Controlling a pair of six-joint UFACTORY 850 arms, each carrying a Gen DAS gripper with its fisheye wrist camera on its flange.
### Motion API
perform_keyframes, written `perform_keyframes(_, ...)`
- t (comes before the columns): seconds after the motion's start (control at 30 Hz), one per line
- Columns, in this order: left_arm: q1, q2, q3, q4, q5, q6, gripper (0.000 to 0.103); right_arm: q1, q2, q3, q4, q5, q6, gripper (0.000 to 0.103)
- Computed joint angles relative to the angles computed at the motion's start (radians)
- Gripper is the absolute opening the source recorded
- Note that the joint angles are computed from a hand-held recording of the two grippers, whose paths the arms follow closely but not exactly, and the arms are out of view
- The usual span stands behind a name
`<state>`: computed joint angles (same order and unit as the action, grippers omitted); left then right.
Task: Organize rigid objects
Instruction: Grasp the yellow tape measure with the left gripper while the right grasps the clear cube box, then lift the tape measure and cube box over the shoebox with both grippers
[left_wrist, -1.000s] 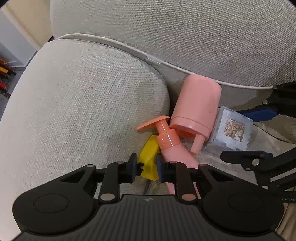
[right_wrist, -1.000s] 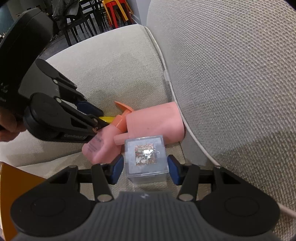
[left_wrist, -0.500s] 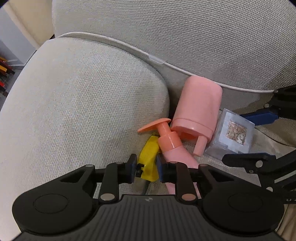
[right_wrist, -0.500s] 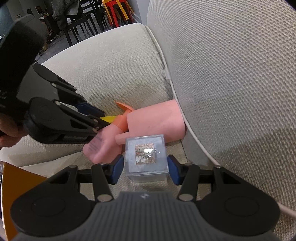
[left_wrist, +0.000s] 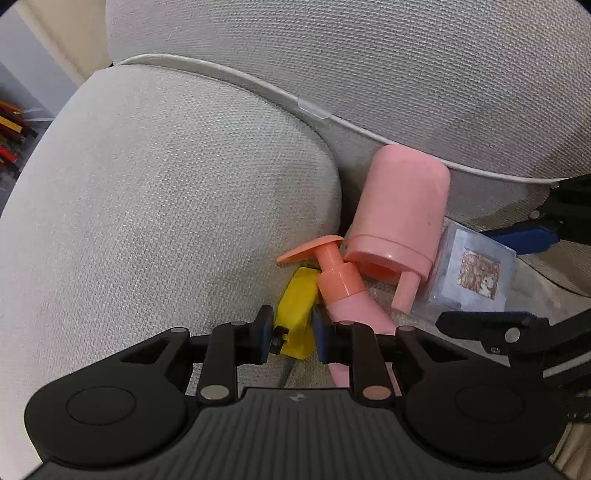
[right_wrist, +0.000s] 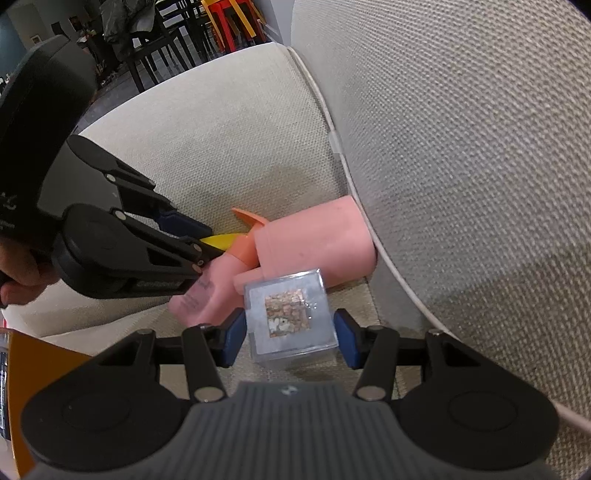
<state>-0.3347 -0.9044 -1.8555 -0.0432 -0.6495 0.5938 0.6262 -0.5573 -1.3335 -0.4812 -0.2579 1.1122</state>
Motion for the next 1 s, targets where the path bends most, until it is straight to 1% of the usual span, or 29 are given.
perform_keyframes(0.23,-0.023,0.053,0.083,0.114,0.081,-0.167,0.024,0.000,-0.010,-0.014,0.014,0.002,-0.030,0.050)
perform_keyframes(0.3,-0.024,0.081,0.120,0.111,0.101,-0.184,0.021,0.004,-0.009,-0.013,-0.010,0.001,-0.014,0.050)
perform_keyframes(0.4,-0.028,0.138,0.192,0.164,0.140,-0.238,0.021,0.011,-0.009,-0.013,-0.043,-0.003,-0.002,0.050)
perform_keyframes(0.47,-0.024,0.178,0.232,0.165,0.160,-0.263,0.021,0.017,-0.006,-0.011,-0.066,-0.004,0.005,0.050)
perform_keyframes(0.5,-0.025,0.196,0.243,0.160,0.162,-0.273,0.021,0.020,-0.004,-0.009,-0.087,-0.001,0.017,0.050)
perform_keyframes(0.57,-0.022,0.232,0.270,0.158,0.172,-0.289,0.021,0.029,0.005,0.001,-0.182,0.002,0.093,0.050)
perform_keyframes(0.6,-0.018,0.252,0.284,0.145,0.176,-0.290,0.021,0.036,0.012,0.010,-0.250,0.002,0.152,0.050)
perform_keyframes(0.67,-0.008,0.296,0.323,0.070,0.194,-0.258,0.021,0.040,0.030,0.032,-0.347,0.012,0.234,0.050)
perform_keyframes(0.77,0.007,0.390,0.408,-0.026,0.232,-0.225,0.021,0.032,0.066,0.079,-0.427,0.074,0.337,0.050)
perform_keyframes(0.87,0.022,0.484,0.497,-0.097,0.268,-0.198,0.021,0.022,0.101,0.124,-0.558,0.142,0.509,0.050)
perform_keyframes(0.93,0.039,0.533,0.550,-0.149,0.287,-0.180,0.021,0.027,0.120,0.138,-0.646,0.145,0.609,0.050)
perform_keyframes(1.0,0.057,0.591,0.608,-0.180,0.299,-0.198,0.021,0.042,0.142,0.146,-0.670,0.134,0.630,0.050)
